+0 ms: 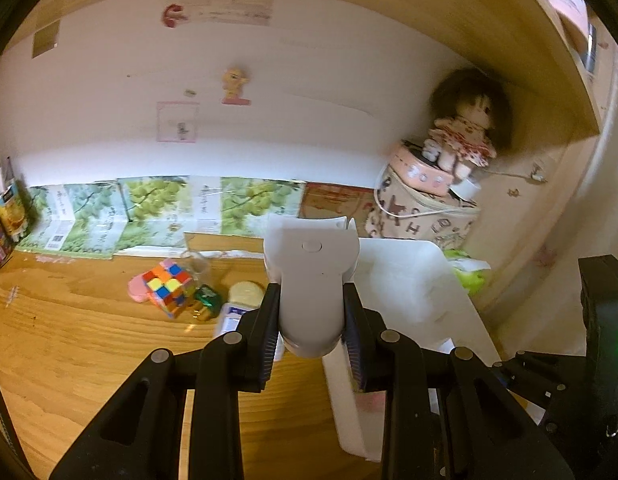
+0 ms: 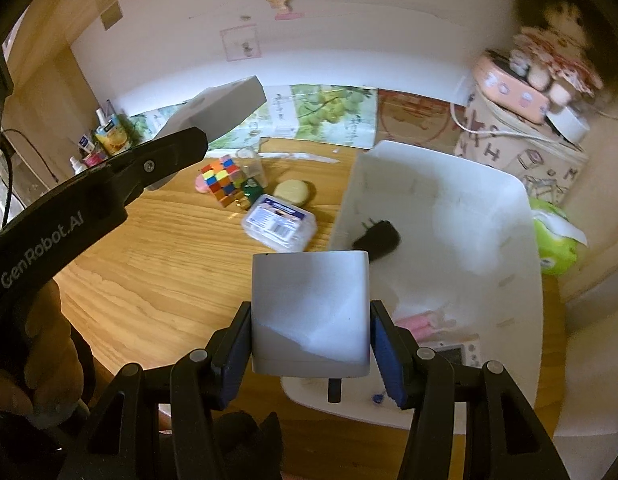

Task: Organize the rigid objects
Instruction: 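Lift the white stand with the left tool while the right tool carries the charger toward the tray, then open the left tool over the tray while the right tool releases the white charger into it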

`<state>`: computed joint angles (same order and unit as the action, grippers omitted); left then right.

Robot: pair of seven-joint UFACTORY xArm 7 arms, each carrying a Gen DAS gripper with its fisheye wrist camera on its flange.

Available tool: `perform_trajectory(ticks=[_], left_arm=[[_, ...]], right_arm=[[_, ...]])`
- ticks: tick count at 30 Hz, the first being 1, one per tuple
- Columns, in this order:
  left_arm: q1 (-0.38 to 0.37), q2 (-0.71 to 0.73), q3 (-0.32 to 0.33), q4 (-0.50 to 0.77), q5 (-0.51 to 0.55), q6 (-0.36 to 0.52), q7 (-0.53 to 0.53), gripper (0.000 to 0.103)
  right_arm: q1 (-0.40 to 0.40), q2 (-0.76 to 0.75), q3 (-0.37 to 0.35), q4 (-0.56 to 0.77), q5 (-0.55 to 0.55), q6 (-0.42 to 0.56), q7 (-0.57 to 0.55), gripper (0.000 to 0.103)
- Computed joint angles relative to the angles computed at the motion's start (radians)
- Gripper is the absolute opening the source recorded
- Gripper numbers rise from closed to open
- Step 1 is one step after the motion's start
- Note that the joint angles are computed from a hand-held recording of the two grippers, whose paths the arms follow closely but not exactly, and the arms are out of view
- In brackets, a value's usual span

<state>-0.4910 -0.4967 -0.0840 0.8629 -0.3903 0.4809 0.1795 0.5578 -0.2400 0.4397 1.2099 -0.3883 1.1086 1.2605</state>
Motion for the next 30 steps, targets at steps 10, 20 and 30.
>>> perform_trajectory(ticks=[10,20,30], left_arm=[[-0.055,0.054,-0.044,0.028,-0.015,-0.004,-0.010,0.032],[-0.079,0.139,-0.097,0.087,0.004,0.018,-0.029,0.032],[-0.072,0.227,-0.143,0.154,0.078,0.049,-0.069,0.032]], right_arm=[[-0.035,-0.142,-0.009,-0.133,0.077,0.006,0.004,0.056],[-0.090,-0.263,-0.023,-0.237,0.166,0.032,-0.035,0.056],[-0.144,-0.368,-0.054,-0.349,0.250,0.023,-0.056,0.056]])
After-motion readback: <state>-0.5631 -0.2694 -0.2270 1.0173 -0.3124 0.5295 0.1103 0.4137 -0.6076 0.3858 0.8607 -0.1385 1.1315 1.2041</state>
